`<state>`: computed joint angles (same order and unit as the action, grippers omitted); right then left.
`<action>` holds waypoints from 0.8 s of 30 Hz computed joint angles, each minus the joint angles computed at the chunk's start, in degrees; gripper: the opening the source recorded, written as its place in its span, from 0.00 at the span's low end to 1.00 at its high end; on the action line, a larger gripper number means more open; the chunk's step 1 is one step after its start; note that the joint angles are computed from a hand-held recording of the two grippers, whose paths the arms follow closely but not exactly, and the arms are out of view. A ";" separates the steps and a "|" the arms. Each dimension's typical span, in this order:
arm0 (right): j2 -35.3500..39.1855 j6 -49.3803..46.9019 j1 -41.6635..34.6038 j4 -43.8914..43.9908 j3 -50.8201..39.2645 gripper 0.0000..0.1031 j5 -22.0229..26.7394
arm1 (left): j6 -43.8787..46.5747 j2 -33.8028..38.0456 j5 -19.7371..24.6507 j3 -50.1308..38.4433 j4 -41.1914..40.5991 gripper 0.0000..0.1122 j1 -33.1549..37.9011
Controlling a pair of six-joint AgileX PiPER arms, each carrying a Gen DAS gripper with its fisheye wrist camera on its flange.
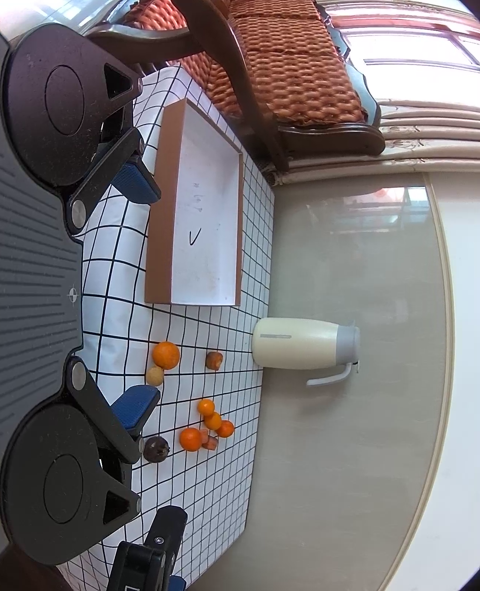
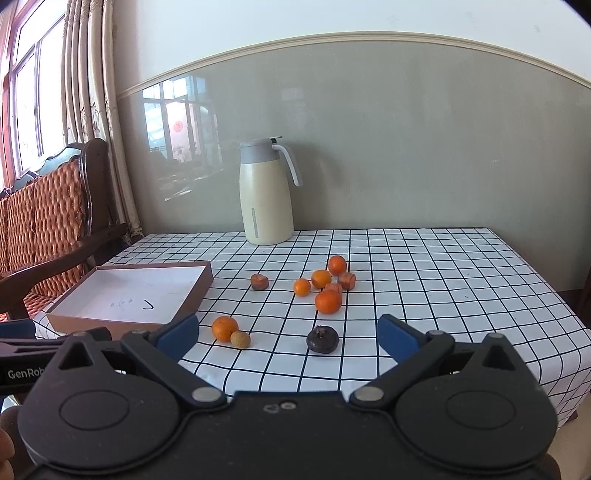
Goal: Organize fruits
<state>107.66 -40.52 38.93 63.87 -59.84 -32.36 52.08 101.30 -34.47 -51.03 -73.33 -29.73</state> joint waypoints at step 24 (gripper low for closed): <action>0.07 -0.68 0.16 0.20 -0.22 0.94 0.38 | 0.75 0.27 0.04 -0.49 -0.87 0.92 -0.27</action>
